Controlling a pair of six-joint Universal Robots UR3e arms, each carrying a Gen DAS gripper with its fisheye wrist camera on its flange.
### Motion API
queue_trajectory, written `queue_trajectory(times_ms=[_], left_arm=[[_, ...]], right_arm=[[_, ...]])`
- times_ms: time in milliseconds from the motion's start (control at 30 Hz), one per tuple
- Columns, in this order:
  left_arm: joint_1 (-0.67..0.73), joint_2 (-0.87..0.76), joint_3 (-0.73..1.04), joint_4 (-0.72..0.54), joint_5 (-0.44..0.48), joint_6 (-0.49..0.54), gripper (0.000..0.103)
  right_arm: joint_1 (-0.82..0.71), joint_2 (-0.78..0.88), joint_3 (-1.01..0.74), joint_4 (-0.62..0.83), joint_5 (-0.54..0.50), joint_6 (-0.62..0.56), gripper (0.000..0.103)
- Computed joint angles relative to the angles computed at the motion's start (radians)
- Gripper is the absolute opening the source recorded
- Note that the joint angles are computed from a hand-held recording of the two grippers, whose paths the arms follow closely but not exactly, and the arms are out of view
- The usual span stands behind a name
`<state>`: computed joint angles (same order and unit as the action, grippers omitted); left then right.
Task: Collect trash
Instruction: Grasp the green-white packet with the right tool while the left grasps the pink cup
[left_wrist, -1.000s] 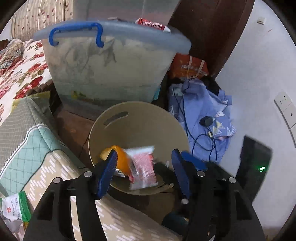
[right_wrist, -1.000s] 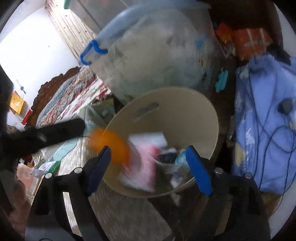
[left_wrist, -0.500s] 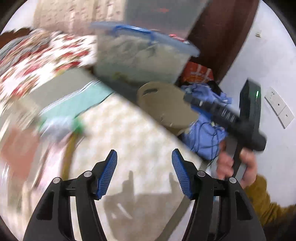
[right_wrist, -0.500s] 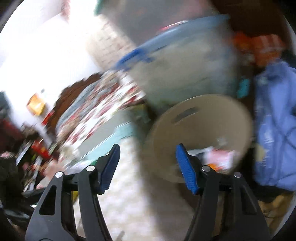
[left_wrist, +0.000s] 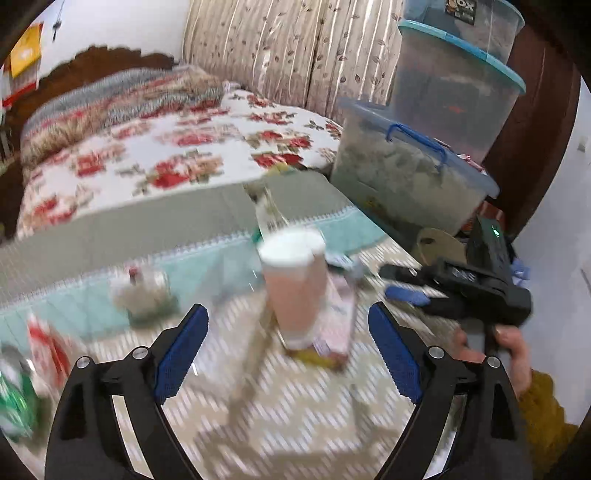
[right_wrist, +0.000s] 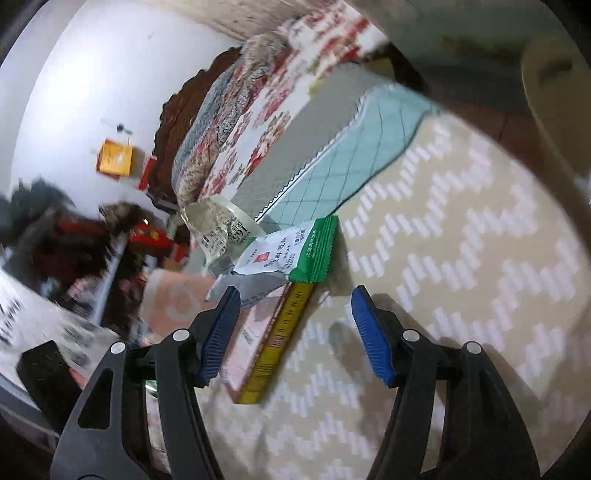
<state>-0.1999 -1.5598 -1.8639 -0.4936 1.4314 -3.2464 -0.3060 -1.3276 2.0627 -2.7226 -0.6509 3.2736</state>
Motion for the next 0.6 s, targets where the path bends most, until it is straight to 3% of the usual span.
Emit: queue_trajectory(times_ms=[233,400,467,533,600], left_arm=[[-0.031,-0.197,0.179,0.005,0.028,0.017,0.084],[-0.042,-0.292,0.259,-0.014,0.03,0.025,0.081],[-0.045,-0.315,0.286,-0.045,0.032,0.029,0.054],[-0.052,-0.315,0.287,-0.044,0.043,0.039,0.042],[-0.05,-0.299,0.271,-0.036,0.033,0.038,0.041]], right_arm=[[0.042,0.145,-0.127,-0.061,0.02,0.189,0.057],[0.055,0.246,-0.202,-0.093,0.061,0.274,0.036],[0.067,0.276,-0.224,-0.109,0.062,0.301,0.021],[0.063,0.276,-0.211,-0.132,0.068,0.296,0.016],[0.047,0.249,-0.162,-0.166,0.083,0.282,0.009]])
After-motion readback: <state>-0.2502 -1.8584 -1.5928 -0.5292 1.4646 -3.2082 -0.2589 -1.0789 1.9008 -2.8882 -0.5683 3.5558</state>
